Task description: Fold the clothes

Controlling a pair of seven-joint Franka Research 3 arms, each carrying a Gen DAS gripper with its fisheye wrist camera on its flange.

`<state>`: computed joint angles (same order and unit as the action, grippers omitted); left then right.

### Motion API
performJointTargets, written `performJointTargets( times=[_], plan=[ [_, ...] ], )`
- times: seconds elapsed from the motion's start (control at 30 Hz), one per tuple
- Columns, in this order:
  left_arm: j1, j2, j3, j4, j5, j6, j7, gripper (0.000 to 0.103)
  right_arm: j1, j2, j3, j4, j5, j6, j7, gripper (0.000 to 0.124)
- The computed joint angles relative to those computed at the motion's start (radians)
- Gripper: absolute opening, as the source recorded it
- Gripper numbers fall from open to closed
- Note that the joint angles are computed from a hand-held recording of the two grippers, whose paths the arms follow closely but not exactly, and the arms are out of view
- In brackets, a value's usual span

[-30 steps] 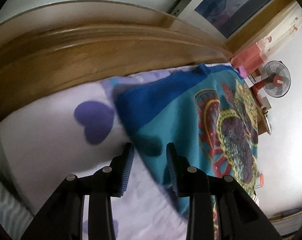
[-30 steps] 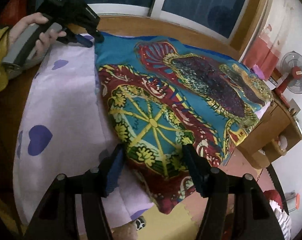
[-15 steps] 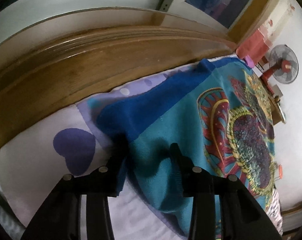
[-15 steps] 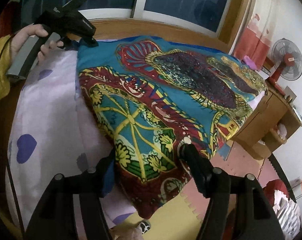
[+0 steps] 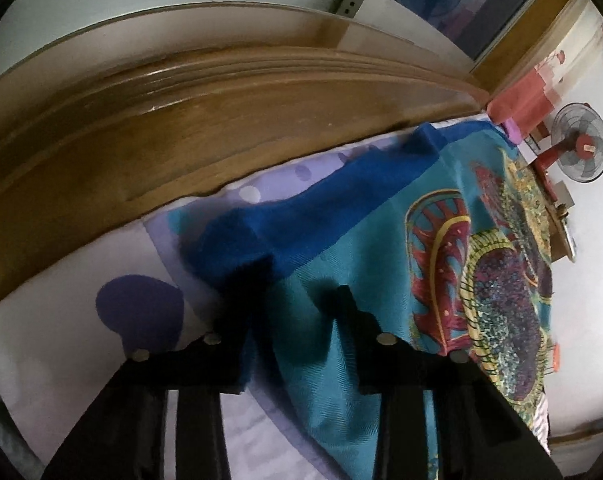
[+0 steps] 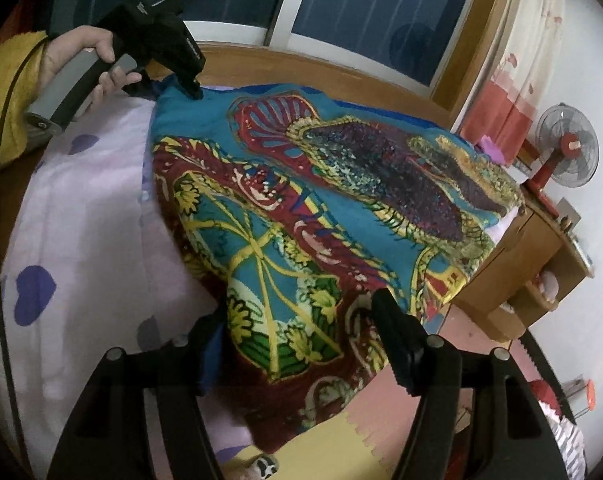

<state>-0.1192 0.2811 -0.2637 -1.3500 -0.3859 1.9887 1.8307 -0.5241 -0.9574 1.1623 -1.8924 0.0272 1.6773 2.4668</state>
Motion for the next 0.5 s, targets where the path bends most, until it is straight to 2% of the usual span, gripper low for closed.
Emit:
performJointTargets(
  times=[0.03, 0.07, 0.1, 0.13, 0.17, 0.23, 0.5],
  plan=[
    [-0.001, -0.002, 0.002, -0.003, 0.005, 0.008, -0.005, 0.021, 0.003, -0.001, -0.002, -0.005, -0.003, 0.003, -0.001, 0.066],
    [-0.001, -0.003, 0.003, -0.006, 0.007, 0.013, -0.010, 0.009, 0.008, -0.001, -0.007, -0.013, -0.001, 0.009, 0.001, 0.061],
    [0.007, 0.002, 0.002, 0.001, -0.013, 0.004, -0.016, 0.005, 0.019, 0.004, -0.017, -0.024, 0.007, 0.021, 0.008, 0.052],
    [0.014, 0.007, 0.001, 0.007, -0.032, -0.005, -0.023, 0.005, 0.038, 0.015, -0.034, -0.040, 0.022, 0.042, 0.019, 0.030],
    [0.020, 0.007, 0.001, 0.006, -0.050, -0.007, -0.034, 0.004, 0.060, 0.030, -0.051, -0.056, 0.033, 0.064, 0.033, 0.018],
    [0.029, -0.003, 0.001, -0.004, -0.075, -0.002, -0.048, 0.004, 0.111, 0.058, -0.085, -0.084, 0.034, 0.109, 0.049, 0.008],
    [0.028, -0.052, 0.009, -0.031, -0.106, 0.045, -0.078, 0.004, 0.321, 0.099, -0.262, -0.193, -0.001, 0.302, 0.079, 0.005]
  ],
)
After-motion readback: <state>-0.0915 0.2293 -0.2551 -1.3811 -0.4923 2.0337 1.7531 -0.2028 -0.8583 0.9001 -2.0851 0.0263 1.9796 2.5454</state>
